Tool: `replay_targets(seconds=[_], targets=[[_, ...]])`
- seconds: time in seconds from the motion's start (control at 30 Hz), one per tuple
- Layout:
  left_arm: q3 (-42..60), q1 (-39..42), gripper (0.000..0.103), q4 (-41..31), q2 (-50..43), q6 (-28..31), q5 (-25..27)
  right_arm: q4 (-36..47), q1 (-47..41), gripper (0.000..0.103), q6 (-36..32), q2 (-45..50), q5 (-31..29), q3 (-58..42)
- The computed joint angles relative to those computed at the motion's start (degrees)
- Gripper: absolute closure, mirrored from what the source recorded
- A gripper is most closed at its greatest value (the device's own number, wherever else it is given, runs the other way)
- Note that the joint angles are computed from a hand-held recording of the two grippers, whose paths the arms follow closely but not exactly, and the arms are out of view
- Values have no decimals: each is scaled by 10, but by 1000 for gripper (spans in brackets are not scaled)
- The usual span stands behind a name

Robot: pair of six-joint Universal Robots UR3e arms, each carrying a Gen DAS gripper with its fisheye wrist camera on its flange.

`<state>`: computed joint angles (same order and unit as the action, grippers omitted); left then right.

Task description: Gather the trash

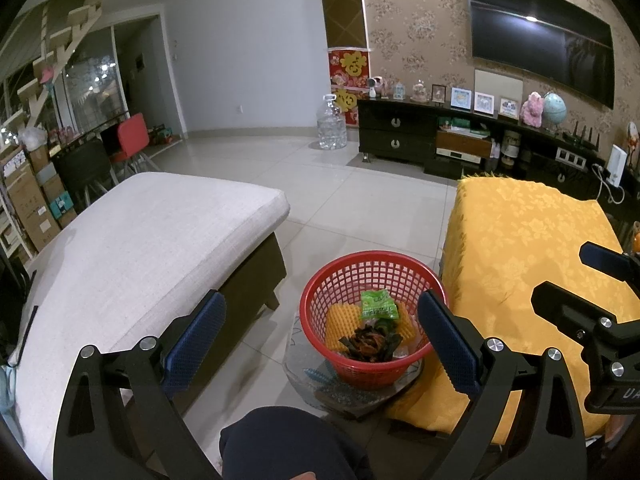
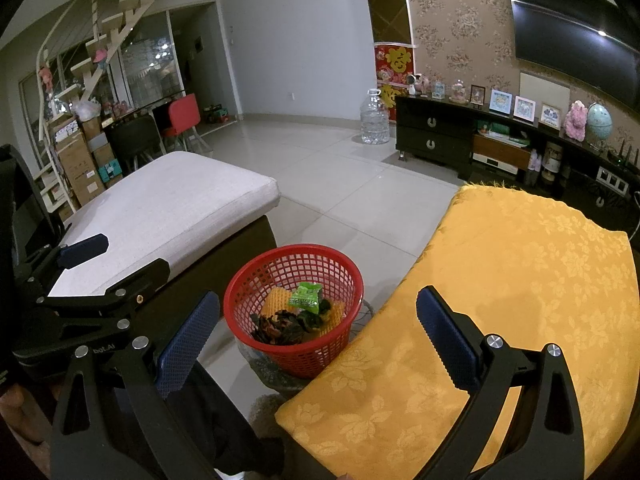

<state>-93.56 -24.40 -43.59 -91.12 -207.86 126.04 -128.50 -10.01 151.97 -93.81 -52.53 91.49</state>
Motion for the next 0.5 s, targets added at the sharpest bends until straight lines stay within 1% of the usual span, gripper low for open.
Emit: replay_targets(seconds=[0.5], targets=[[-2,-1,10,1,1,0,0,6,-1,7,0,2,1,-6]])
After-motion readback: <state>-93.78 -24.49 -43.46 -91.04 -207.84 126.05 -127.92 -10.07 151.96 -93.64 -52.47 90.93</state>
